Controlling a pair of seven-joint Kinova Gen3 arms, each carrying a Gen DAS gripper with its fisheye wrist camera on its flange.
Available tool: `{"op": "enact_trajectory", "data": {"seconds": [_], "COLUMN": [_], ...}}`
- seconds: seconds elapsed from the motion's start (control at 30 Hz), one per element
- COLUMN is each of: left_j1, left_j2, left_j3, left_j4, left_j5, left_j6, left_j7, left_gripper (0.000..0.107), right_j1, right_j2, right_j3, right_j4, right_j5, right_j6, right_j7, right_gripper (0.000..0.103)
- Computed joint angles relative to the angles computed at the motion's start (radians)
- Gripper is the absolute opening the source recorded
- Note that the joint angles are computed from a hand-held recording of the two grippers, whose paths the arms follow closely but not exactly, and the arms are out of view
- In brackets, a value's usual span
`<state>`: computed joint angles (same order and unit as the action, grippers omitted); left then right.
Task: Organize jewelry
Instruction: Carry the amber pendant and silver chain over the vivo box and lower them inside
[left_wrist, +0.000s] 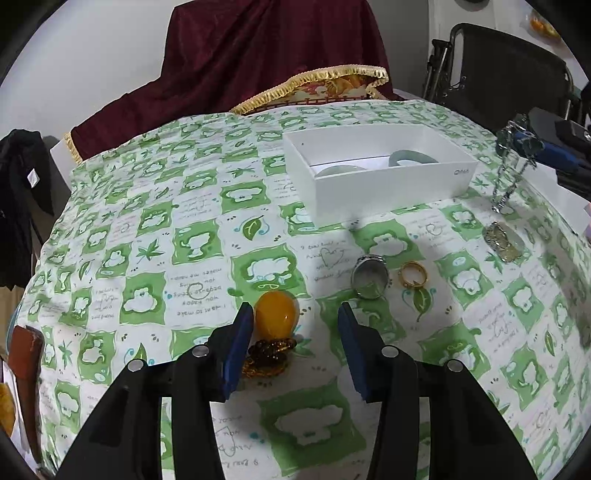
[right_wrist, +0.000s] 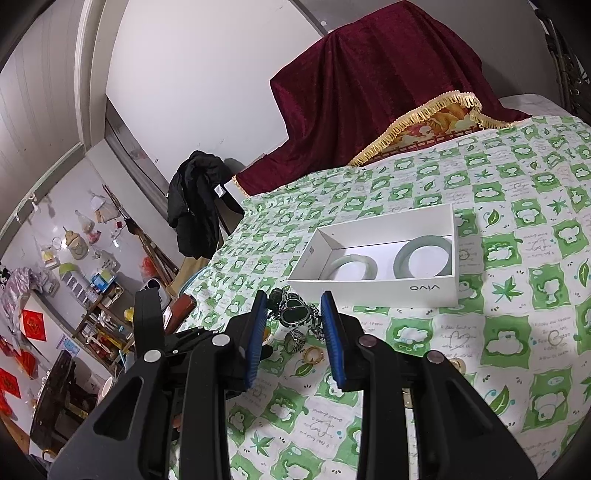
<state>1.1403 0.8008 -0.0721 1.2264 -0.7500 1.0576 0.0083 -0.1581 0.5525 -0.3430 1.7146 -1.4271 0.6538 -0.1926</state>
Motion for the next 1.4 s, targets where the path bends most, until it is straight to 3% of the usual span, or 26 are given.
{"op": "enact_trajectory", "data": {"seconds": [0.17, 0.33, 0.5, 0.63, 0.8, 1.03, 1.23, 1.4], "left_j1": [0.034, -0.019, 0.006, 0.007, 0.04, 0.055, 0.024, -0.007], "left_j2": [-0.019, -0.004, -0.007, -0.027, -0.028, -0.09, -0.099, -0.095], "left_j3": [-0.028, 0.027, 0.008, 0.008, -0.004, -0.019, -0.004, -0.01], "left_j4": [0.042, 0.006, 0.015, 0.056, 0.061, 0.134, 0.057, -0.006], "left_j5": [-0.039, -0.005, 0.007, -0.007, -0.056, -0.144, -0.182, -0.187], "left_j6": [0.01, 0.024, 0.034, -0.011, -0.02, -0.12, -0.101, -0.108], "left_j7": [0.105, 0.029, 0.058, 0.087, 0.112, 0.218, 0.144, 0.078], "left_gripper": [0.048, 0.048, 0.045, 0.023, 0.023, 0.023, 0.023, 0.023], "right_j1": [0.0, 0.0, 0.006, 0.002, 0.005, 0.003, -0.005, -0.015], "right_j2": [0.002, 0.002, 0.0, 0.002, 0.0, -0.01, -0.025, -0.035], "right_j3": [0.0, 0.0, 0.0, 0.003, 0.002, 0.016, 0.031, 0.043], "right_j4": [-0.003, -0.003, 0.001, -0.001, 0.006, 0.016, 0.011, -0.034], "right_j5": [0.004, 0.003, -0.006, -0.003, -0.024, -0.053, -0.061, -0.008], "right_j6": [0.002, 0.001, 0.008, 0.013, 0.012, 0.022, 0.021, 0.008], "right_j7": [-0.004, -0.004, 0.002, -0.003, 0.013, 0.032, 0.035, -0.02], "right_gripper": [0.029, 0.029, 0.029, 0.029, 0.029, 0.029, 0.029, 0.029]}}
